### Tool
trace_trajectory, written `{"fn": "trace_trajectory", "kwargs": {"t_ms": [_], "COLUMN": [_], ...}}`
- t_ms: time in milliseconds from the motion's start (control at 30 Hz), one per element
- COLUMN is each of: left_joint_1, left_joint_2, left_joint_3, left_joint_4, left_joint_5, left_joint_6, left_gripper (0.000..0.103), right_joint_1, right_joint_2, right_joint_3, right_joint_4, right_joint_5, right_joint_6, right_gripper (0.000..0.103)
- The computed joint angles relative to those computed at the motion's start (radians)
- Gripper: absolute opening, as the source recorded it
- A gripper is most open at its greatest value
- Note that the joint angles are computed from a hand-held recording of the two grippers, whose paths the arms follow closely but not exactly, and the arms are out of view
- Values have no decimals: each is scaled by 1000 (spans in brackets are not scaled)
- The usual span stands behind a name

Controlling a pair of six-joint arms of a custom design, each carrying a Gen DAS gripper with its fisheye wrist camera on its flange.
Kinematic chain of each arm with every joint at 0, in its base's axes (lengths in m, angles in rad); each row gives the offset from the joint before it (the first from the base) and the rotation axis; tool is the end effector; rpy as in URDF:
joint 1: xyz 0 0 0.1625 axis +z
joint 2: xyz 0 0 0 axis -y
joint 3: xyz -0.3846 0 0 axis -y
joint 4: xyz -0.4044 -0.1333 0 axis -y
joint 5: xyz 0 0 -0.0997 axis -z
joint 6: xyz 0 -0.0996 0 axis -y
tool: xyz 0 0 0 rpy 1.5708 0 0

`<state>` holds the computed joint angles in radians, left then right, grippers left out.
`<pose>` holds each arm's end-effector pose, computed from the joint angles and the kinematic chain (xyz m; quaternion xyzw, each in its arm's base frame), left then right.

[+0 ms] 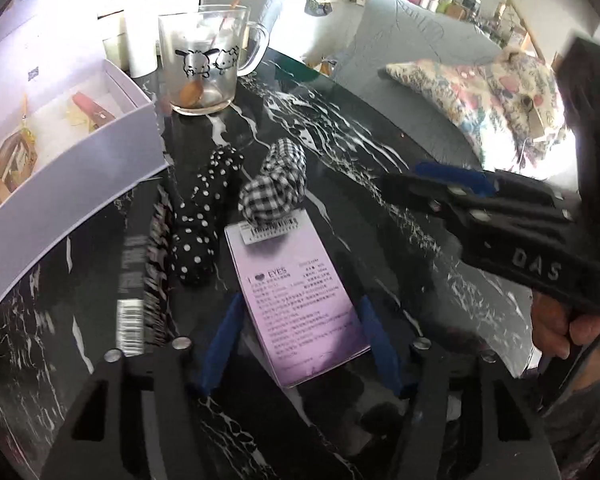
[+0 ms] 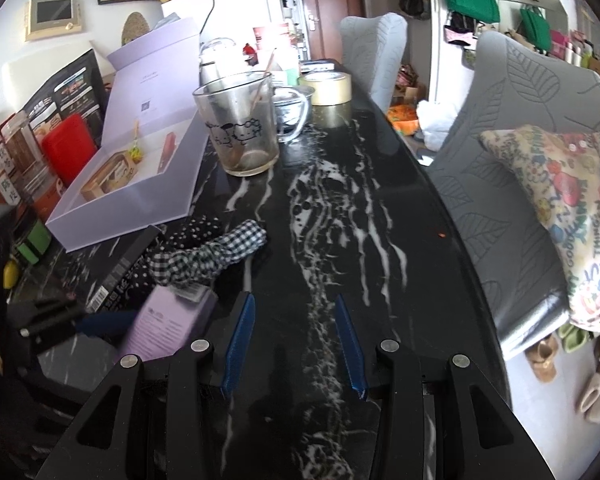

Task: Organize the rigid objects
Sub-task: 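Grasp the purple card box with the left tool while the right tool approaches the gingham scrunchie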

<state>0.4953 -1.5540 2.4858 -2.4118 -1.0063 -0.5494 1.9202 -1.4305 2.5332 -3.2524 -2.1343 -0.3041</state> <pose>-0.2098 -0.3254 0.1296 0.2617 0.9232 -0.1720 0.2230 0.2005 -0.3162 0.1665 0.2203 -0.8974 0.2801 0.2602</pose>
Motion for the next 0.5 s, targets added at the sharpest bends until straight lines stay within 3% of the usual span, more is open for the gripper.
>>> {"fn": "trace_trajectory", "kwargs": {"t_ms": [267,500], "left_joint_1": [-2,-9], "left_joint_2": [-34,-117], "left_joint_3": [2,23], "left_joint_4": [60,146], "left_joint_5": [39,57], "left_joint_6": [-55,-110], "left_gripper": [51,51], "right_joint_1": [-9,-2], "right_joint_2": [67,151], "right_joint_3": [-73,-147], "right_joint_4": [53,104], "right_joint_5": [84,91], "right_joint_6": [32,84], "right_gripper": [53,56]}}
